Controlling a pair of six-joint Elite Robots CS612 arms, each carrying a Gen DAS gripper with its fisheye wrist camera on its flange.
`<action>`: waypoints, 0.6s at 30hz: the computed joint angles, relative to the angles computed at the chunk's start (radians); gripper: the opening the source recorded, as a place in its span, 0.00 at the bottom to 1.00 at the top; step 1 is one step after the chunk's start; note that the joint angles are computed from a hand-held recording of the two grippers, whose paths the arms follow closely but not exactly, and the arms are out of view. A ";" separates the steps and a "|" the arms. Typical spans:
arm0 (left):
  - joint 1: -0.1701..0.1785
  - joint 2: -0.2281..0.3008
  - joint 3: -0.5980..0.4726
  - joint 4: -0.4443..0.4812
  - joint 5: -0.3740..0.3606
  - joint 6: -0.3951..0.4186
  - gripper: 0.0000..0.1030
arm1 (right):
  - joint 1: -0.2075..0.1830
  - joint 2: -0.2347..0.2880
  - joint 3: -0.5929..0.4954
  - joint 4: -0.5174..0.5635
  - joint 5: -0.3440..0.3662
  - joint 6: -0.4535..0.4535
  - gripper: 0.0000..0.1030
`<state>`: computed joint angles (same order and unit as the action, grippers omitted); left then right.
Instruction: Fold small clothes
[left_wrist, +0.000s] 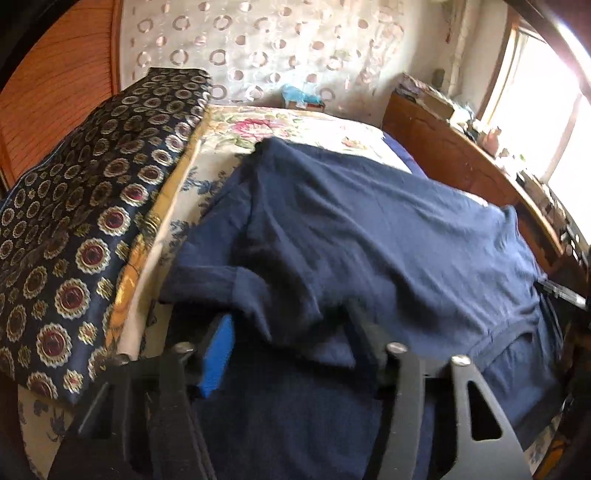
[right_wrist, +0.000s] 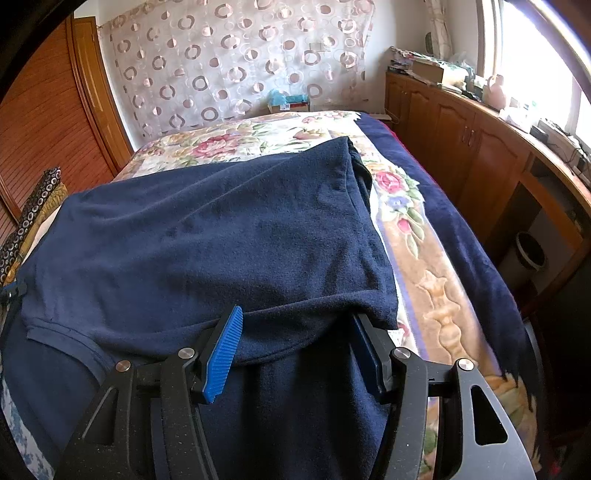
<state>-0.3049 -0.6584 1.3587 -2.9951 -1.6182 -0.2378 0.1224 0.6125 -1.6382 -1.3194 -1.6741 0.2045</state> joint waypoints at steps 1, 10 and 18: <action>0.000 0.001 -0.002 -0.003 0.004 -0.008 0.46 | 0.001 -0.001 0.001 0.001 -0.003 -0.002 0.58; -0.002 0.003 0.001 -0.015 0.015 0.017 0.07 | 0.004 0.000 -0.001 -0.008 -0.013 -0.038 0.24; 0.000 -0.021 0.045 -0.143 0.004 0.024 0.05 | 0.005 0.014 -0.032 -0.077 0.016 -0.077 0.04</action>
<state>-0.3053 -0.6795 1.4035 -3.1379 -1.6145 -0.2138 0.1275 0.6267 -1.6699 -1.3965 -1.6579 0.1273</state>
